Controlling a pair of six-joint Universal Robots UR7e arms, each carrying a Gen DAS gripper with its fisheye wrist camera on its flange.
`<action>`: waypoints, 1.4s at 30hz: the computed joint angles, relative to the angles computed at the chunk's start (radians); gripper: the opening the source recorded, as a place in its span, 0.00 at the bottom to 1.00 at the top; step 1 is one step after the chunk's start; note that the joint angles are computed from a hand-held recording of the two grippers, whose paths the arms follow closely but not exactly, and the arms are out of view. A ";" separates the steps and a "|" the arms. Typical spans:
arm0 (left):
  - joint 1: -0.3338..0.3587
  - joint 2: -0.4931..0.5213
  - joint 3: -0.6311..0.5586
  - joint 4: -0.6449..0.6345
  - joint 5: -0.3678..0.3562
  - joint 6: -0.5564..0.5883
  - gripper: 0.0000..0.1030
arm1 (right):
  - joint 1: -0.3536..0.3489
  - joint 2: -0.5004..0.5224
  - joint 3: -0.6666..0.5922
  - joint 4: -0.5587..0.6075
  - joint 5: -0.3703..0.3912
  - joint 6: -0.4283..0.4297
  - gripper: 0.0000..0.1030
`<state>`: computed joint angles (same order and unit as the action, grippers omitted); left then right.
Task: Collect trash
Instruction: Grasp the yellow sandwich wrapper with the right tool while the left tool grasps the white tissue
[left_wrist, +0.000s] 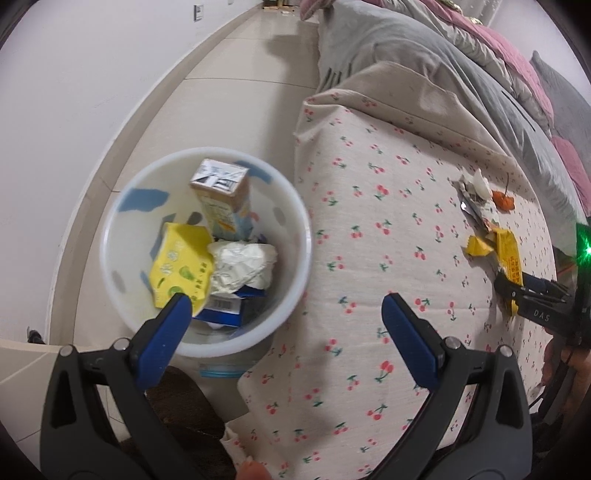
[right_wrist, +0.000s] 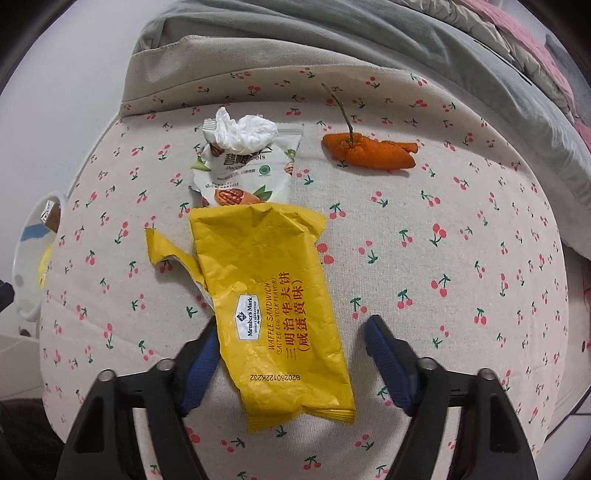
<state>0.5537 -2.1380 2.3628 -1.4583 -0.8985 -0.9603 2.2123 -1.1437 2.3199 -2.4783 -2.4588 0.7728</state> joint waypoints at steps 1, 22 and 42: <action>-0.004 0.011 0.002 -0.009 -0.002 0.002 0.99 | 0.008 0.001 -0.004 0.007 -0.001 0.002 0.54; -0.035 0.414 0.006 -0.488 -0.040 0.204 0.99 | 0.068 -0.331 0.054 0.165 -0.020 0.081 0.44; -0.010 0.700 0.065 -1.118 -0.080 0.492 0.36 | -0.026 -0.503 0.118 0.108 -0.002 0.041 0.45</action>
<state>0.5437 -1.4377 2.4275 -2.5763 -0.9789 -0.4679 2.1866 -1.6466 2.4377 -2.3700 -2.4613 0.8135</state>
